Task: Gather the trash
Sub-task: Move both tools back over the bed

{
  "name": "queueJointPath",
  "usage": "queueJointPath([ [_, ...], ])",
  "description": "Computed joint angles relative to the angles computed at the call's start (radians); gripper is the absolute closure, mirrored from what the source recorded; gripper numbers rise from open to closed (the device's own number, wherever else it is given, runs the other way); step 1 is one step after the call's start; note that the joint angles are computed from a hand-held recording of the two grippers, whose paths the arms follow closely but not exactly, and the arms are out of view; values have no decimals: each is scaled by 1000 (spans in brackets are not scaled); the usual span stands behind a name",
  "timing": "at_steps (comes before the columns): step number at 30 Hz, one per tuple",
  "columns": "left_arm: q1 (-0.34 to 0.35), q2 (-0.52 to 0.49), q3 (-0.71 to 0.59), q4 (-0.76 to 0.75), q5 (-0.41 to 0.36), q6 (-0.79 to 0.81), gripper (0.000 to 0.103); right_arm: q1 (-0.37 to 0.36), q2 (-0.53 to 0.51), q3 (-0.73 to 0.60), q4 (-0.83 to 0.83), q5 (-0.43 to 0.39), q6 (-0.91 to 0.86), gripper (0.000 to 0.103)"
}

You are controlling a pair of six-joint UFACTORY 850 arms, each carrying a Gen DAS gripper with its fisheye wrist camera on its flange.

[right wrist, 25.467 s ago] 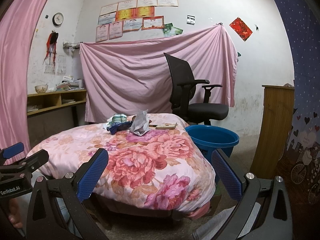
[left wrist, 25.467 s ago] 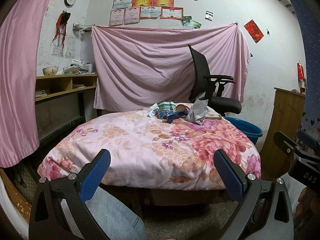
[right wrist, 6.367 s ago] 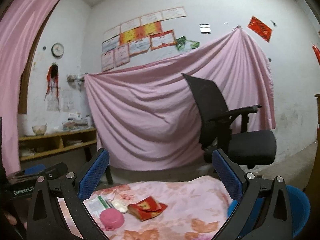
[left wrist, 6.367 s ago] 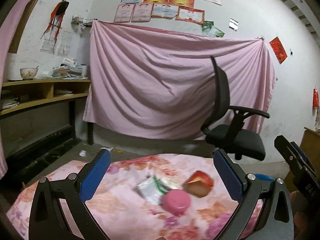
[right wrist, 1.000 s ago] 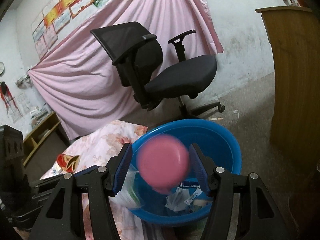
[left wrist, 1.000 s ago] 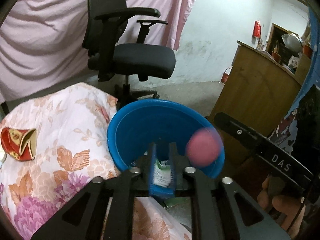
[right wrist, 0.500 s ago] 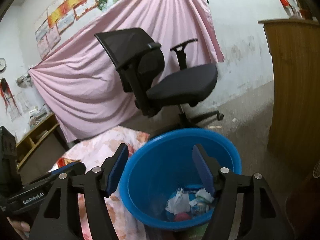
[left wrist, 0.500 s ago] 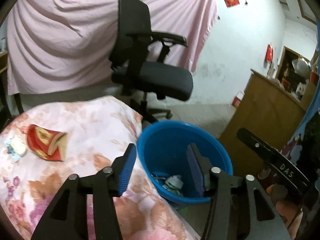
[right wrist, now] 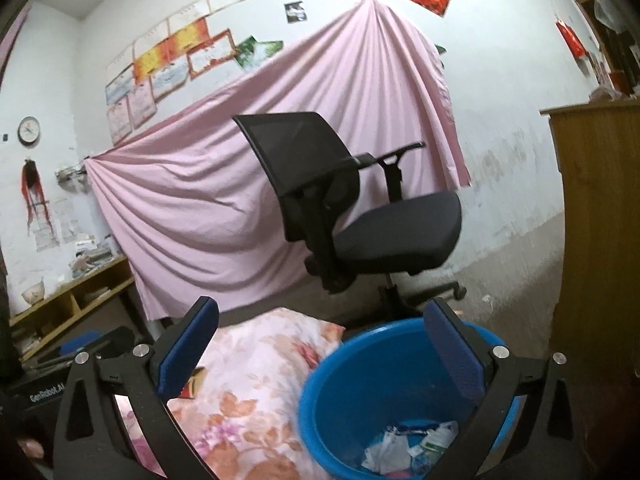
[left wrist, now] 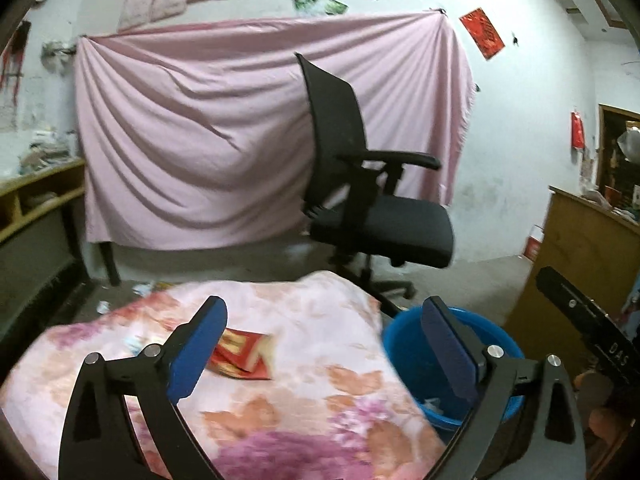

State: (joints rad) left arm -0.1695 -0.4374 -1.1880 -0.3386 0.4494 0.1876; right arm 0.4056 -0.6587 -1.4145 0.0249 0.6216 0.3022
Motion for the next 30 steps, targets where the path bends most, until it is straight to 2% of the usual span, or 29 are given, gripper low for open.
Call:
queueJointPath([
  [2, 10, 9, 16, -33, 33, 34, 8, 13, -2, -3, 14, 23, -12, 0],
  [7, 29, 47, 94, -58, 175, 41, 8, 41, -11, -13, 11, 69, -24, 0],
  [16, 81, 84, 173, -62, 299, 34, 7, 100, -56, -74, 10, 89, -77, 0],
  [23, 128, 98, 221, -82, 331, 27, 7, 141, -105, -143, -14, 52, -105, 0],
  [30, 177, 90, 245, -76, 324, -1, 7, 183, -150, -207, 8, 6, -209, 0],
])
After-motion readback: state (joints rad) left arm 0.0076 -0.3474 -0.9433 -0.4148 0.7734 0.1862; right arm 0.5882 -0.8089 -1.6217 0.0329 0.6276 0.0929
